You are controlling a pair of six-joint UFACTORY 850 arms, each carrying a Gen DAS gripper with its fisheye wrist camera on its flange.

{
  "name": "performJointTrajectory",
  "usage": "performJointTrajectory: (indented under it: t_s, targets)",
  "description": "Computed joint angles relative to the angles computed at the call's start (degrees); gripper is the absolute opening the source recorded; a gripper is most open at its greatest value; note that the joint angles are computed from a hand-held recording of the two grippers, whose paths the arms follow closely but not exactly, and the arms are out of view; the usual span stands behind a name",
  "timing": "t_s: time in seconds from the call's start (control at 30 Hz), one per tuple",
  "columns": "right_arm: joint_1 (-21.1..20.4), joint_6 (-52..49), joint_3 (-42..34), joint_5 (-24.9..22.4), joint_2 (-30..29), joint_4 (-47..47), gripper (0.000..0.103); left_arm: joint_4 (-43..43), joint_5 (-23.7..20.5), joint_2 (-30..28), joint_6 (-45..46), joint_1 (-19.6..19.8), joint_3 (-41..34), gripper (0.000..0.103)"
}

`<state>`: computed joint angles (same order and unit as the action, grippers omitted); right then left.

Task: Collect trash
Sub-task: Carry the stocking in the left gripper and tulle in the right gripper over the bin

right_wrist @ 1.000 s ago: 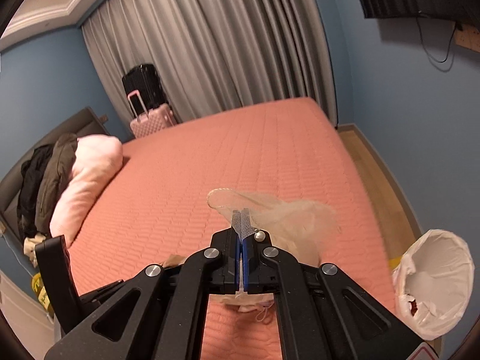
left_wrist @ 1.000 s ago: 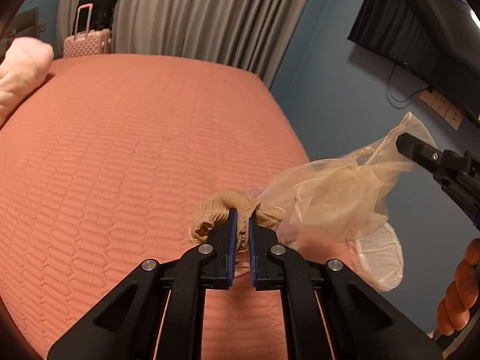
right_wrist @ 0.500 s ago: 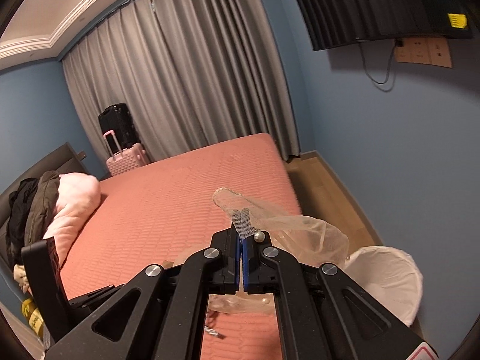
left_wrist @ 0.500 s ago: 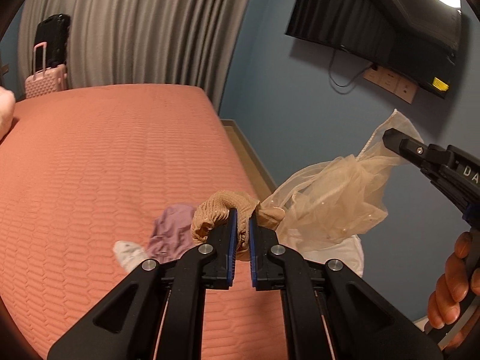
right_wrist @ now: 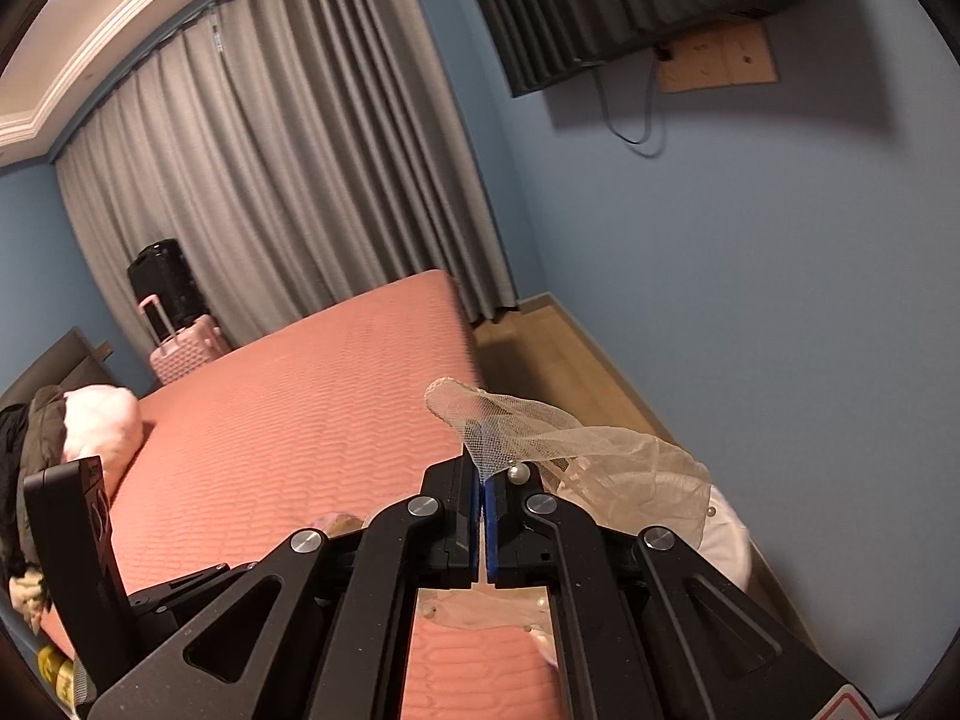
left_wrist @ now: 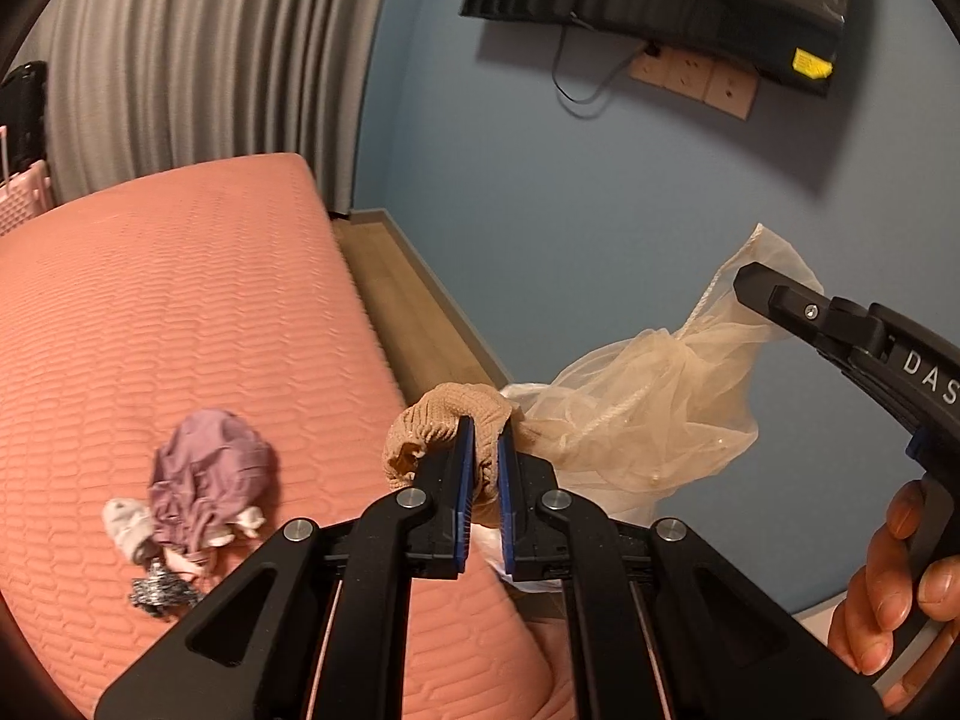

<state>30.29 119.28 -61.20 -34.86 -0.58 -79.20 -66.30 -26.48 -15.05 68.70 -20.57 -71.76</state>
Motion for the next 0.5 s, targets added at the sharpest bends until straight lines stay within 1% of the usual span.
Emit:
performJointTrajectory:
  t_s: [0.33,0.5]
  targets:
    - [-4.16,1.55,4.85,0.24,2.71,0.59,0.001,6.16,-1.05,-4.12,-5.55,-4.18,-3.67,0.008]
    - [-5.68,1.87,7.07,0.24,4.33,0.84,0.001,6.5,-2.59,-5.91,-5.88,-5.88,-5.66,0.009]
